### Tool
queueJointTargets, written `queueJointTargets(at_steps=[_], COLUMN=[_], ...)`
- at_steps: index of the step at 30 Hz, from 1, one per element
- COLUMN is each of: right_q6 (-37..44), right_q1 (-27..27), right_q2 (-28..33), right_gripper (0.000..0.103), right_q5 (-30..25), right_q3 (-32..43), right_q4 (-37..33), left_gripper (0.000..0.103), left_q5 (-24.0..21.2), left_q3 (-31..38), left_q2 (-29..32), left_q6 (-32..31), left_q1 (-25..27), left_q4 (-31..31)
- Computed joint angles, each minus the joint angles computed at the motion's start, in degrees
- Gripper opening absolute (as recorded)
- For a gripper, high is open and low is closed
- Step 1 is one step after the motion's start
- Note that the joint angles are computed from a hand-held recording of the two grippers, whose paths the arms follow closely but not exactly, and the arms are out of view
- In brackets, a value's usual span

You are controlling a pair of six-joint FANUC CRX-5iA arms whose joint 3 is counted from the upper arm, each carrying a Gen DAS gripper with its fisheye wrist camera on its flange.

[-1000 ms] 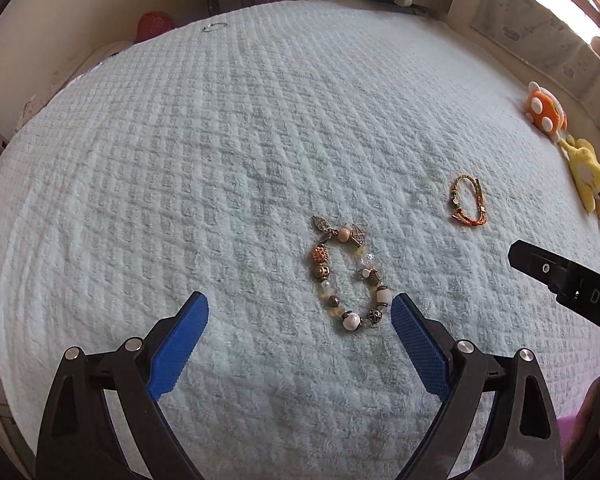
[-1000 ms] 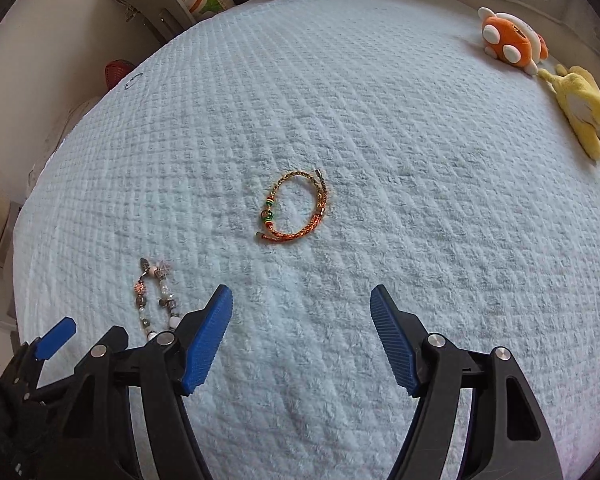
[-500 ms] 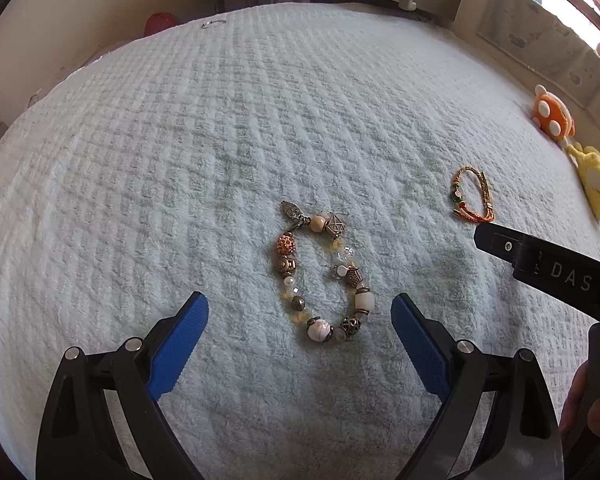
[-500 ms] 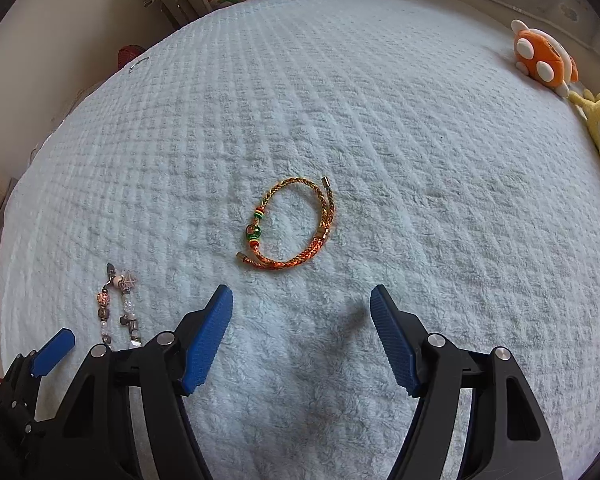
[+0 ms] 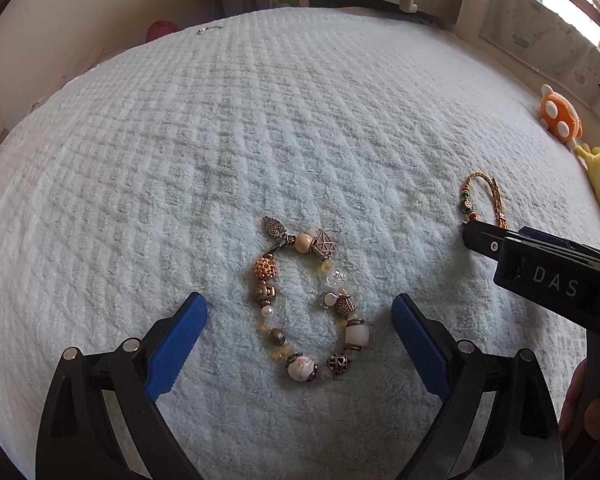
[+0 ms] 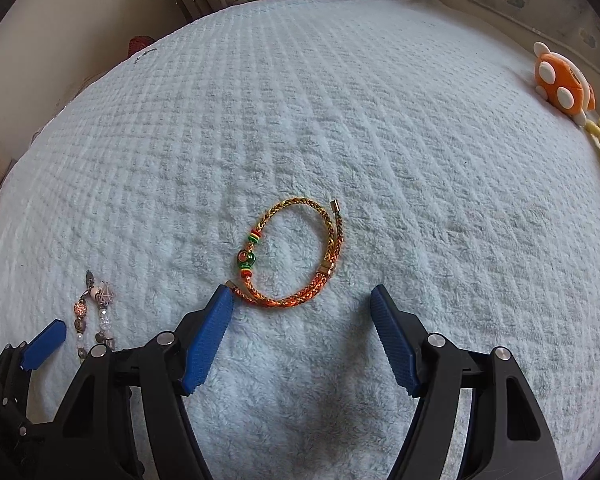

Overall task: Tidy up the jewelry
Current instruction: 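Lower left tool over the beaded bracelet while right tool approaches the orange braided bracelet, then close left tool on the beaded bracelet while right tool grasps the orange braided bracelet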

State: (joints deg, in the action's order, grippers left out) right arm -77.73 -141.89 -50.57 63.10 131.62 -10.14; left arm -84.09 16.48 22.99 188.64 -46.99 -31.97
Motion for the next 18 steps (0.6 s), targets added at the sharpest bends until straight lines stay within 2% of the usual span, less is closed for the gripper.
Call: queueJointTargets(at_steps=[5,10,13,18], right_q6=[0.51,2.18,2.20,3.07], right_q1=[1.00,1.75,2.13,2.82], right_q2=[-4.31,-4.42,-4.58,-2.54], right_gripper=[0.068,0.068,0.067,0.054], right_q5=[0.52,-1.35,-1.55,-2.13], right_q3=[-6.31,-5.86,-5.89,-3.35], right_q4=[1.14,2.03,2.24,3.34], left_gripper=[0.094,0.093,0.087,0.066], left_q5=[-1.34,-2.74,-3.04,-3.81], left_q3=[1.35,2.57,2.72,2.24], left_q2=[1.44,2.47,2.49,1.81], left_q6=[-0.88,-1.88,-2.00,-0.40], left_q1=[-0.16,-0.16,-0.40,-0.89], left_q4=[-1.31,-1.88,-2.02,-1.80])
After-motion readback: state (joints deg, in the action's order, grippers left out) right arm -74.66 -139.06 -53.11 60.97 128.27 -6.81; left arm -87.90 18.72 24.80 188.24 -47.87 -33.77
